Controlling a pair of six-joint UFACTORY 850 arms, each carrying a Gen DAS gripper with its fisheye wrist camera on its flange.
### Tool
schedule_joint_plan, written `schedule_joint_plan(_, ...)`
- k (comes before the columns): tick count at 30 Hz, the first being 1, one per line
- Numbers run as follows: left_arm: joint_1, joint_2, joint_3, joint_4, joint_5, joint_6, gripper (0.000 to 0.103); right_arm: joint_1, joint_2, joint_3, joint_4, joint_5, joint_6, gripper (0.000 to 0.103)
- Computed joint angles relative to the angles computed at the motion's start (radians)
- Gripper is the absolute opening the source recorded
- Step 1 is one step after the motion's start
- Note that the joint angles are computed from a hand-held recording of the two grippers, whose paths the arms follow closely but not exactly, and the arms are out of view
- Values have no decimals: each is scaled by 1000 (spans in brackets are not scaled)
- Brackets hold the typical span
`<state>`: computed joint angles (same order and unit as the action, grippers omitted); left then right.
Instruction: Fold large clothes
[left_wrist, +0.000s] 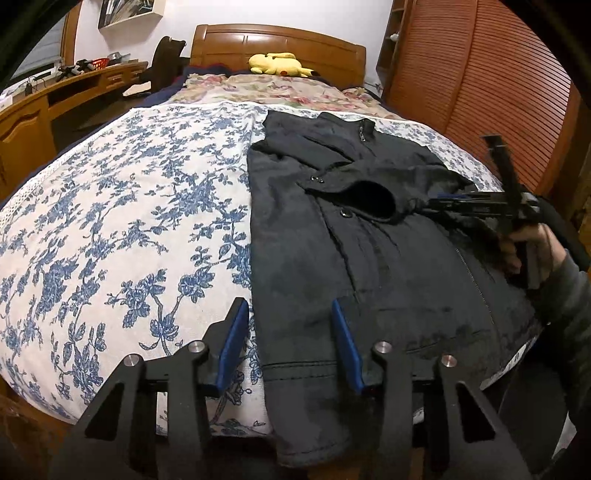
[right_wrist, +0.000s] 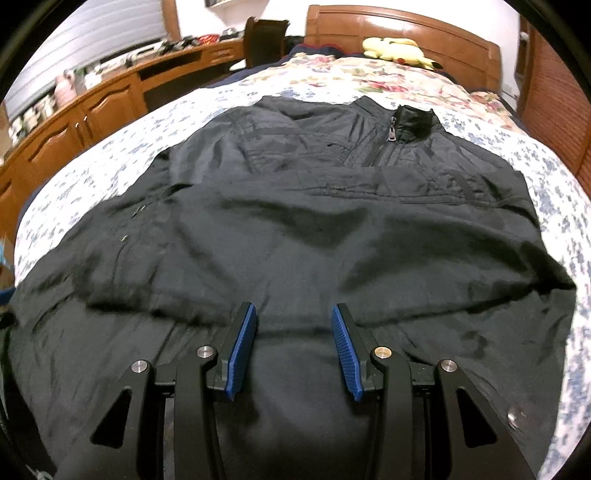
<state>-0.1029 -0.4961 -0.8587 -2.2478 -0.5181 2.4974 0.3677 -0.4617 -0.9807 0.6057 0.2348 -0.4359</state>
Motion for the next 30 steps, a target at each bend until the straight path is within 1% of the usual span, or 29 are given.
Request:
schedule_joint_plan(3, 4, -6, -6, 16, -4, -15, 48, 10, 53, 53, 54, 37, -33, 44)
schedule_joint_plan(6, 7, -13, -11, 38, -13, -32, 48, 19, 134, 144, -2, 84, 60, 45)
schedule_joint_plan(7, 7, -14, -12, 42, -15, -35, 48, 28, 158, 175, 20, 107, 50, 45)
schedule_joint_plan(8, 7, -14, -11, 48, -21, -38, 48, 41, 187, 213, 83, 139, 2, 46)
schedule_joint_plan(10, 8, -12, -10, 61, -29, -48, 48, 67, 236, 282, 184, 198, -62, 52)
schedule_joint_plan(12, 7, -11, -10, 64, -32, -50, 48, 89, 283, 348, 255, 239, -92, 52)
schedule_joint_plan(16, 9, -2, -6, 70, -40, -50, 48, 111, 347, 440, 404, 254, -195, 52)
schedule_joint_plan(19, 11, 4, -2, 71, -41, -50, 48, 113, 374, 476, 503, 266, -249, 52)
schedule_joint_plan(23, 13, 12, 3, 70, -38, -49, 48, 105, 423, 537, 513, 265, -194, 52)
schedule_joint_plan(26, 13, 17, 7, 77, -32, -51, 48, 113, 446, 565, 569, 284, -197, 52)
schedule_joint_plan(30, 11, 21, 14, 81, -18, -39, 48, 102, 453, 585, 531, 259, -127, 52)
